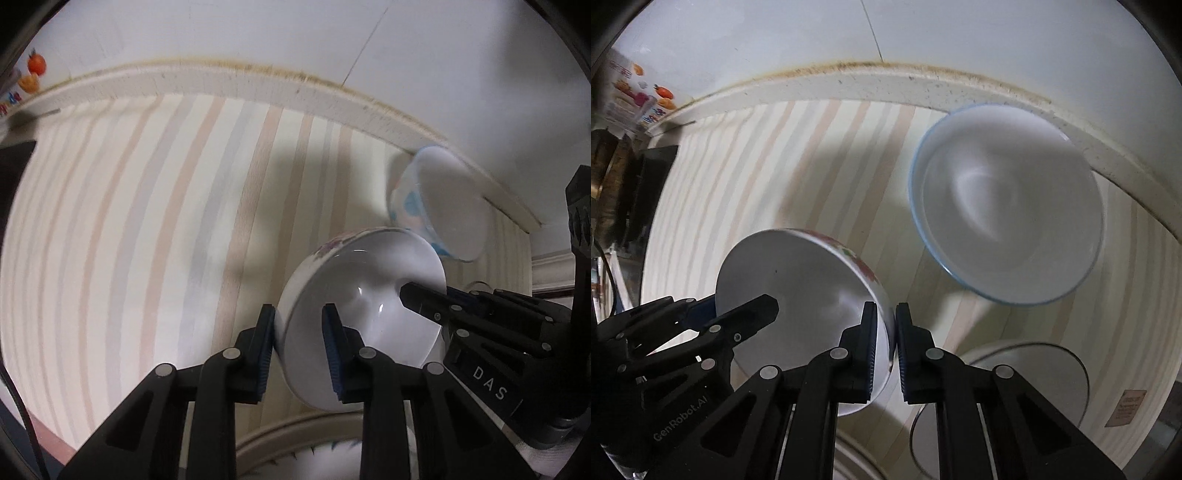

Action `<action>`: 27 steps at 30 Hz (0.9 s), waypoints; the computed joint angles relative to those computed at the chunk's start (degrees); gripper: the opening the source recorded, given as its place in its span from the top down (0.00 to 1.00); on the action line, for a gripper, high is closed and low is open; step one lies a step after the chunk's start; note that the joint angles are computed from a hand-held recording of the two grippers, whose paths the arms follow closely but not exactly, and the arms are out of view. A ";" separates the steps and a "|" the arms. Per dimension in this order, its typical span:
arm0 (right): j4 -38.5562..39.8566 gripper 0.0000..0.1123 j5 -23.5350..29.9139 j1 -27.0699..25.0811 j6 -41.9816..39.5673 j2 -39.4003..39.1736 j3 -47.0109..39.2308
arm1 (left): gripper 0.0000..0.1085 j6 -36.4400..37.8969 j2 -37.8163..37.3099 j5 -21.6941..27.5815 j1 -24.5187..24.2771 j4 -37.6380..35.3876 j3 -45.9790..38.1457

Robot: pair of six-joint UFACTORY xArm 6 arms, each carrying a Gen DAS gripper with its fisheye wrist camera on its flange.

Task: Organize plates and bowls
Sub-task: 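Grasp the rim of the red-flower white bowl with both grippers and lift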

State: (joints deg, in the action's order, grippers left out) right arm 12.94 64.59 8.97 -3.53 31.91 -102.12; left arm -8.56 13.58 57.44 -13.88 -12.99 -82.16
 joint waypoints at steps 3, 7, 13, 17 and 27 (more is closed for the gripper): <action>1.20 0.90 -0.44 -0.81 -1.42 -3.98 3.01 | 0.79 -0.47 -3.76 0.57 -0.80 1.09 0.99; 2.60 0.90 -1.19 -2.04 -3.05 -12.24 9.81 | 0.78 -0.05 -9.38 1.81 -2.76 0.86 3.04; 2.46 0.90 -0.49 -5.90 -4.66 -29.69 25.09 | 0.78 0.69 -15.47 2.14 -8.24 -1.23 6.97; 1.18 0.90 1.32 -9.60 -5.09 -39.05 34.85 | 0.78 0.06 -15.66 2.49 -13.25 -3.80 8.86; -0.10 0.90 1.73 -20.19 -5.96 -46.33 51.57 | 0.78 1.14 -7.54 3.06 -22.81 -3.28 8.99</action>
State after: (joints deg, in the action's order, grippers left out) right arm 12.84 66.31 -11.23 -9.49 -14.42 -50.55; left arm -7.41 6.04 60.50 -36.69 -16.27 -73.17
